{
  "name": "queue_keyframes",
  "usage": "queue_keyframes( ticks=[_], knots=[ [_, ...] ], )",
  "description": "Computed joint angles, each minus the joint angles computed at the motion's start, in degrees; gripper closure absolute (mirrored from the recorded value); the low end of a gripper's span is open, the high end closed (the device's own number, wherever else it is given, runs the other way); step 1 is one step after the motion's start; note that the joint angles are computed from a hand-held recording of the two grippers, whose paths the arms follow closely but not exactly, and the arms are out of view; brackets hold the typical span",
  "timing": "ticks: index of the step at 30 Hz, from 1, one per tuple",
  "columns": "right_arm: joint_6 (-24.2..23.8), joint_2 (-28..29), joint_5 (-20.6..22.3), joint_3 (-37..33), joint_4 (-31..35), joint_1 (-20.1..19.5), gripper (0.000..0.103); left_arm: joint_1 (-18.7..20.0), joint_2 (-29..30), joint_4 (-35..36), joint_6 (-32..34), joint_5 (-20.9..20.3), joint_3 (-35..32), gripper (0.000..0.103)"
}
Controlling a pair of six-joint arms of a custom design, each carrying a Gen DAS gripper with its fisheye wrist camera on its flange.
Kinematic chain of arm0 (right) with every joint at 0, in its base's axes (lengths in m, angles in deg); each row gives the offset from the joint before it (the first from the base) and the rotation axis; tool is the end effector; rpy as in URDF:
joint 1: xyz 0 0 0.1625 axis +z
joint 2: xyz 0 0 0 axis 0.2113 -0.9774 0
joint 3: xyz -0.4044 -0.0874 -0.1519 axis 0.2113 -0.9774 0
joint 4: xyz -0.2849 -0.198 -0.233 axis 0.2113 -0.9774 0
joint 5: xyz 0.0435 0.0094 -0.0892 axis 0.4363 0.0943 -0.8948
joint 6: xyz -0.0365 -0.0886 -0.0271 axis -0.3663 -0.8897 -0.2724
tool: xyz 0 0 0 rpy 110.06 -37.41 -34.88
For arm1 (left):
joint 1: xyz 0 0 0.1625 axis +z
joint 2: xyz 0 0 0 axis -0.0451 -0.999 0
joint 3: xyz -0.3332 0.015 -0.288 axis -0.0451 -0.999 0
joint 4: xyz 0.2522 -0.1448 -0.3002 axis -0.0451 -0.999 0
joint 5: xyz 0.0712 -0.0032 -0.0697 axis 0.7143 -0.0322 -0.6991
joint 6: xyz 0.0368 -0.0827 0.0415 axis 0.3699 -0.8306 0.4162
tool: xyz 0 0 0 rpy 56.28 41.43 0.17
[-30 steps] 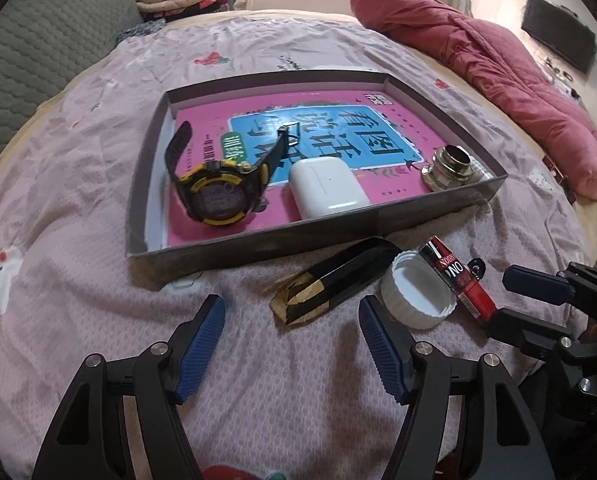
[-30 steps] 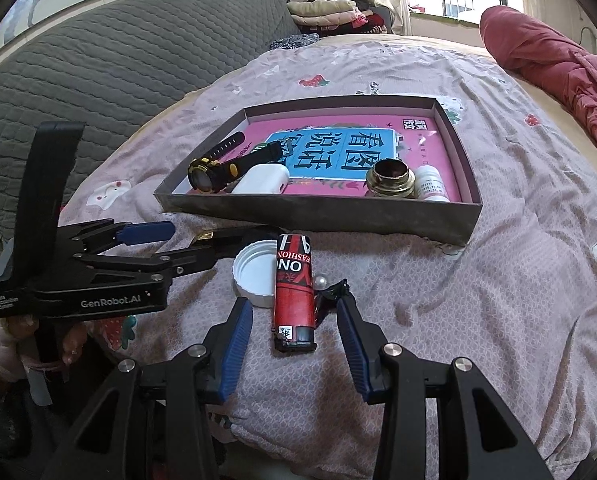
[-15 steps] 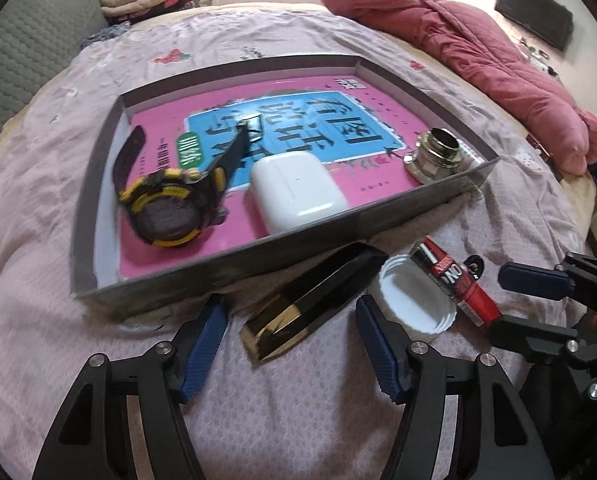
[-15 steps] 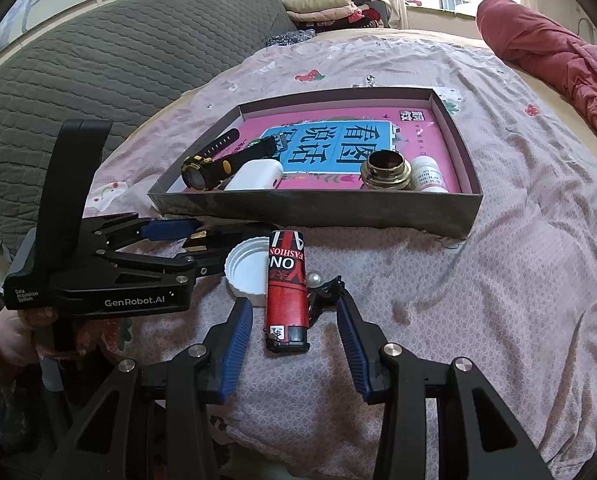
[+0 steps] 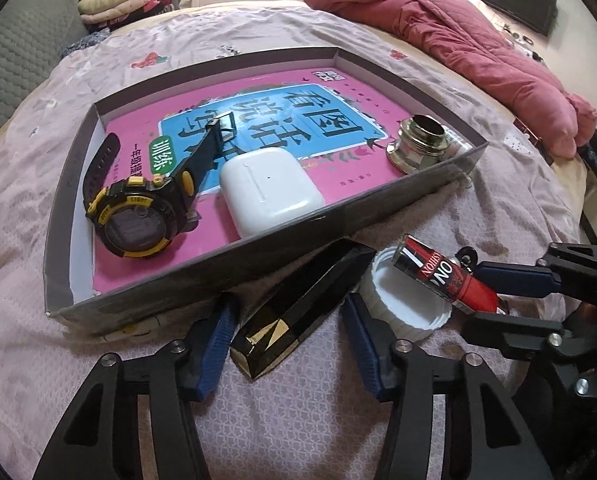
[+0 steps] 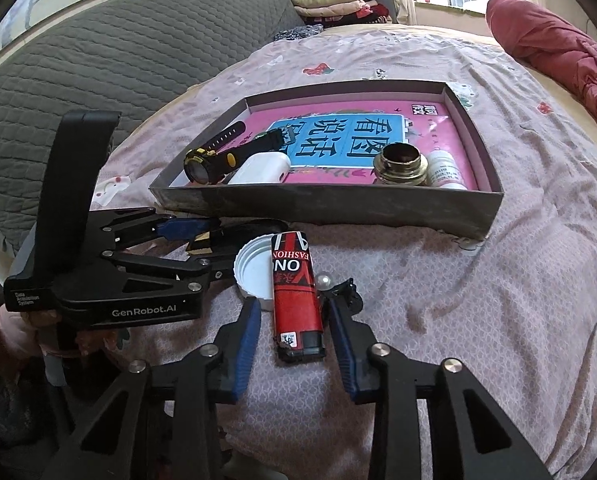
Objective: Organize rigid objects
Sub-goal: 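Close the right gripper on the red lighter while the left approaches the black-gold tube, then close the left gripper on the black-gold tube while the right lifts the lighter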
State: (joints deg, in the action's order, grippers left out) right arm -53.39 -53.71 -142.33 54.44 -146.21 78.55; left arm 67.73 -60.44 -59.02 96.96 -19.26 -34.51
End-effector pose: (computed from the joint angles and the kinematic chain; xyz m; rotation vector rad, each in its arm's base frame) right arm 0.1187 -0.8170 0.1330 0.7596 -2.5865 0.5590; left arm -0.1871 -0.8574 0.0330 0.6449 2.4474 -0.5046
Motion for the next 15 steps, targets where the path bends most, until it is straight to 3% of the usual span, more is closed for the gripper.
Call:
queue_keyframes(
  ticks=[4,6,15],
  knots=[
    [-0.1,0.3,0.2,-0.8,0.5,-0.2,0.068,0.1,-0.2,0.8,-0.2,-0.7,0.0,0.050],
    [-0.1,0.4,0.3,-1.1,1.0,-0.3,0.077,0.0,-0.4,1.2,-0.2,-0.8,0.1,0.051],
    [0.3,-0.8,0.4,-0.1,2.2,-0.4,0.078,-0.7,-1.3,1.5,0.5,0.5,1.9,0.062]
  ],
)
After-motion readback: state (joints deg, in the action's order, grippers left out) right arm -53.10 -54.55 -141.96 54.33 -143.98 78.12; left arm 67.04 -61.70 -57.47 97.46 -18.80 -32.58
